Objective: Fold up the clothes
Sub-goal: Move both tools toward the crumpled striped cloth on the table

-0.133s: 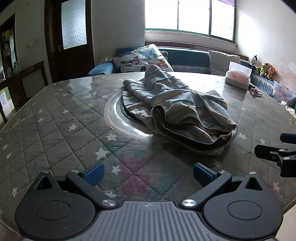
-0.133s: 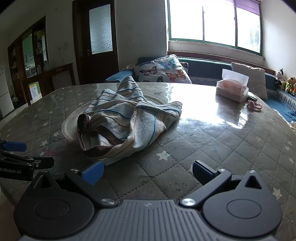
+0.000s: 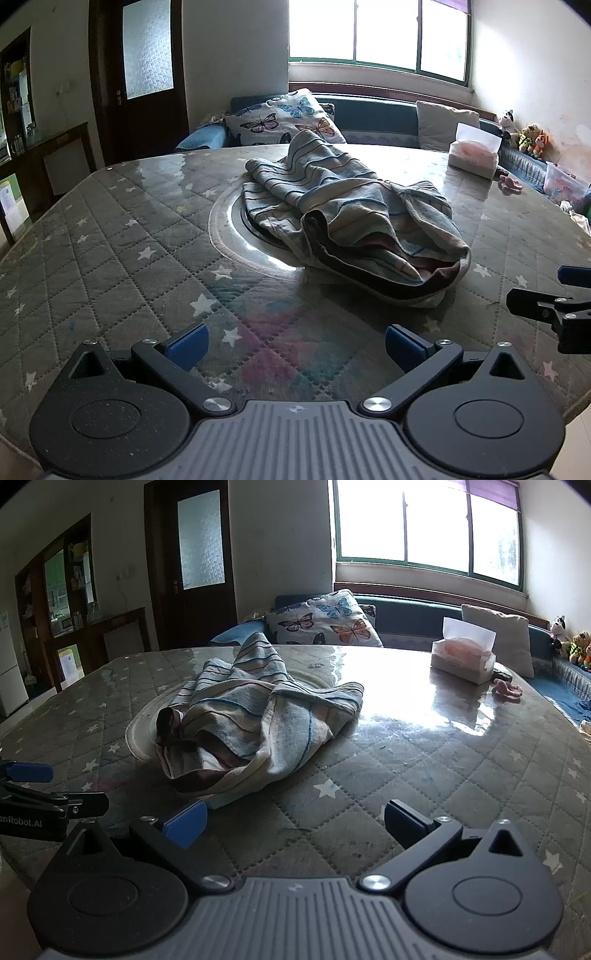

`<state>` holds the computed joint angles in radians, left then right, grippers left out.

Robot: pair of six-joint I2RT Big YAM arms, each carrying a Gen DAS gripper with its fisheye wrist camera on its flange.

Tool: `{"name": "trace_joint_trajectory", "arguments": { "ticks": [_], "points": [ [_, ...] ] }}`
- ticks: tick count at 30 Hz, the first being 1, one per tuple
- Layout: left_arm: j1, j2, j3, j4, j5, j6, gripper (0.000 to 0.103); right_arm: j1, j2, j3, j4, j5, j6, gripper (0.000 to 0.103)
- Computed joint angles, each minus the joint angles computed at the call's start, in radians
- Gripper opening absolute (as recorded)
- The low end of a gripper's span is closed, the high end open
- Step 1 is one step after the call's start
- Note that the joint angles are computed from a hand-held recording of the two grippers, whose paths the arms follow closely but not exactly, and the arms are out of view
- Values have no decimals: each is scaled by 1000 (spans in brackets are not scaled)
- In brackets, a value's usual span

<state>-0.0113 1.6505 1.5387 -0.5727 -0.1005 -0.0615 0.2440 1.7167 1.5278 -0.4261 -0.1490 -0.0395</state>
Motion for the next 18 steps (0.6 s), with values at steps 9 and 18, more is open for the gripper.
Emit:
{"name": "trace_joint_trajectory", "arguments": {
  "ticks": [9, 18],
  "points": [
    [-9, -17, -12, -15, 1, -2, 103, 1, -18, -24, 6, 1, 8, 103],
    [-13, -24, -20, -37, 7, 2, 103, 5, -30, -44, -5, -4, 6, 103]
  ]
}}
